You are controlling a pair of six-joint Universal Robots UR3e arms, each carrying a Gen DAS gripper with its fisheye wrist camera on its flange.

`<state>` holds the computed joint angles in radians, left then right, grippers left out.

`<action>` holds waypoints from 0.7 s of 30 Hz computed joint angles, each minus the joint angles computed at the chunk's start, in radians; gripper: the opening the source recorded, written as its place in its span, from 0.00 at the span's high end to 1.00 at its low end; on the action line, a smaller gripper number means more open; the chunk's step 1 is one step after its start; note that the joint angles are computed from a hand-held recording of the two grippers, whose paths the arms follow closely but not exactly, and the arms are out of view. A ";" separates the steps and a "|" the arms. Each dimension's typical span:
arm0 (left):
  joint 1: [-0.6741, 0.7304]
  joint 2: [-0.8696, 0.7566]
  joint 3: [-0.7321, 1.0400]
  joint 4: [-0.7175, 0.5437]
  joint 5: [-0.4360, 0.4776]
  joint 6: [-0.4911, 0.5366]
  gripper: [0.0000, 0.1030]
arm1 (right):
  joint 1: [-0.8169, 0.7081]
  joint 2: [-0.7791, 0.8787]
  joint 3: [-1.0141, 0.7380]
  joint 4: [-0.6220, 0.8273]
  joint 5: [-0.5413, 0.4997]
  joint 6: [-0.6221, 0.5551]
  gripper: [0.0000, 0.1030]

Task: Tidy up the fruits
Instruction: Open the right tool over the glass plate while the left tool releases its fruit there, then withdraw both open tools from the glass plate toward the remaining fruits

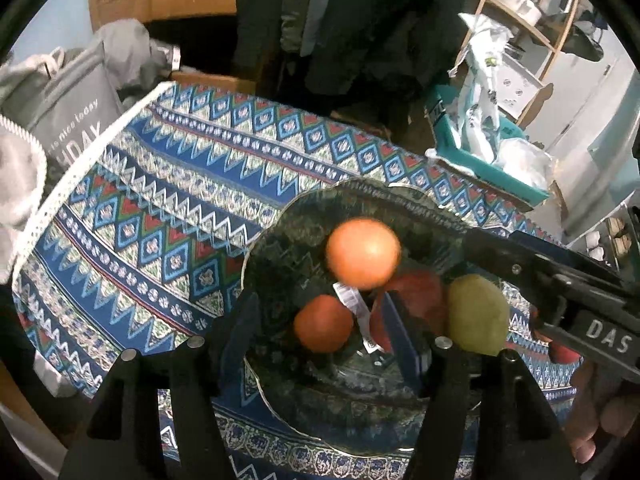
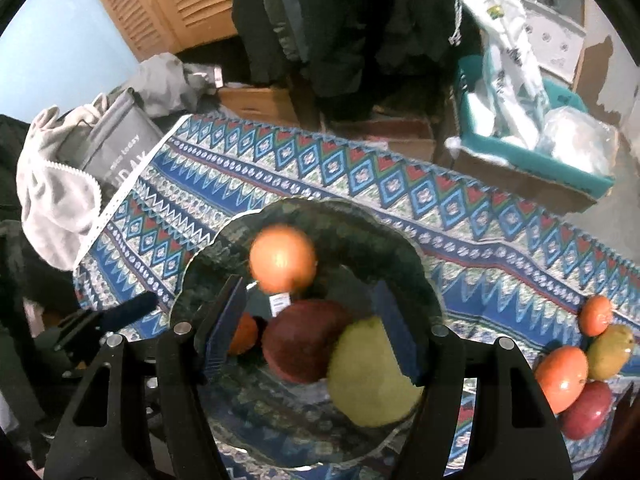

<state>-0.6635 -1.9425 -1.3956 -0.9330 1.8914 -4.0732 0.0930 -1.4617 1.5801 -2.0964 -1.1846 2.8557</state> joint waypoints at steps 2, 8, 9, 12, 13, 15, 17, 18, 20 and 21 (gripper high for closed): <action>-0.012 -0.003 0.026 -0.020 0.022 0.005 0.37 | -0.003 -0.020 0.008 -0.015 -0.025 0.002 0.33; -0.040 -0.009 0.090 -0.053 0.062 0.018 0.36 | -0.038 -0.084 0.024 -0.028 -0.047 -0.005 0.33; -0.044 -0.009 0.100 -0.058 0.067 0.019 0.36 | -0.047 -0.099 0.028 -0.028 -0.048 -0.007 0.33; -0.056 -0.016 0.136 -0.073 0.081 0.025 0.36 | -0.069 -0.132 0.030 -0.023 -0.047 -0.012 0.33; -0.062 -0.019 0.150 -0.078 0.088 0.027 0.35 | -0.071 -0.139 0.031 -0.023 -0.047 -0.010 0.33; -0.075 -0.031 0.191 -0.095 0.108 0.033 0.34 | -0.094 -0.167 0.034 -0.013 -0.038 -0.016 0.33; -0.090 -0.048 0.236 -0.117 0.132 0.042 0.30 | -0.106 -0.187 0.034 -0.005 -0.041 -0.018 0.33; -0.100 -0.059 0.261 -0.128 0.147 0.048 0.29 | -0.114 -0.198 0.035 0.000 -0.042 -0.020 0.33; -0.114 -0.081 0.312 -0.155 0.164 0.062 0.29 | -0.138 -0.224 0.037 0.013 -0.033 -0.028 0.33; -0.118 -0.089 0.332 -0.162 0.163 0.068 0.29 | -0.149 -0.238 0.038 0.022 -0.028 -0.034 0.33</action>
<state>-0.7812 -2.0318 -1.0634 -1.0954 2.0545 -4.0049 -0.0561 -1.6993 1.6179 -2.0739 -1.2130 2.8222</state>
